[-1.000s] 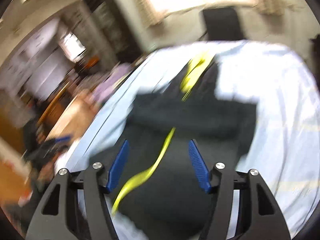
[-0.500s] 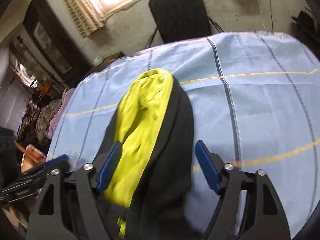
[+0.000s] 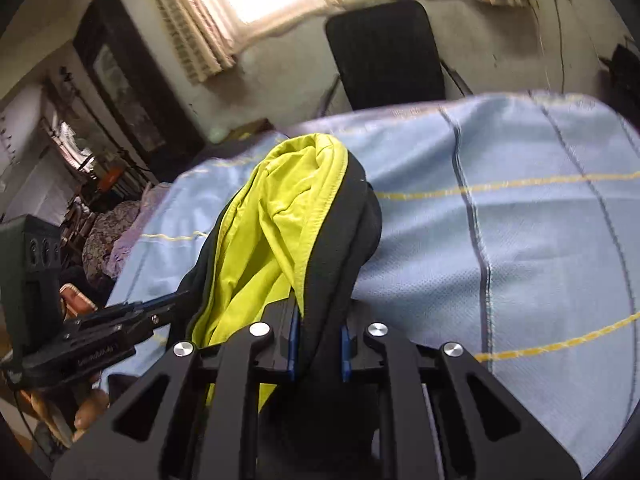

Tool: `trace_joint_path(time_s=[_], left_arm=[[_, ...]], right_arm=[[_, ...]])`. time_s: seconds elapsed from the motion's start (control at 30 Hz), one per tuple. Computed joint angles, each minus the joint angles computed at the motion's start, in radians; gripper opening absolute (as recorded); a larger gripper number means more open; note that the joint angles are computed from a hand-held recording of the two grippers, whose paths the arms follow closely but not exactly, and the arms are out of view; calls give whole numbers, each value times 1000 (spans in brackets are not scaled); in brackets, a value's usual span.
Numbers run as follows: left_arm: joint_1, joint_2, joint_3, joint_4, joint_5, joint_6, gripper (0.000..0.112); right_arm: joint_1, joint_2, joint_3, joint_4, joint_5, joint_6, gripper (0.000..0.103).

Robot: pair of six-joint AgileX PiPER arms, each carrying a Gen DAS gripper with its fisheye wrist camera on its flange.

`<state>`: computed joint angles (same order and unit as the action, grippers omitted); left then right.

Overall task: Fold large clothes
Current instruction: 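Fold the hood over the folded body and open both tools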

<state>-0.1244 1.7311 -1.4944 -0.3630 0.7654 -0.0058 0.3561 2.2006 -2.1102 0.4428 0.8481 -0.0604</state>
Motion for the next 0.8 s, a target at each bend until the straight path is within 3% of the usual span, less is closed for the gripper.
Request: trace_joint_path(time_s=[0.2, 0.4, 0.5, 0.57, 0.63, 0.8], left_arm=[[-53, -266, 194, 39, -18, 6, 5], [-223, -562, 468, 271, -33, -204, 5], [-216, -699, 617, 225, -15, -198, 5], [-202, -796, 712, 171, 12, -188, 5], [-175, -905, 781, 110, 65, -166, 5], [-139, -1062, 811, 30, 207, -169, 23]], right_arm=[[67, -333, 388, -49, -131, -136, 14], [171, -672, 806, -113, -236, -196, 16], [225, -814, 1006, -143, -258, -184, 20], [283, -895, 1112, -228, -241, -98, 34], [307, -959, 1191, -195, -169, -90, 46], [193, -1120, 1291, 20, 96, -165, 50]])
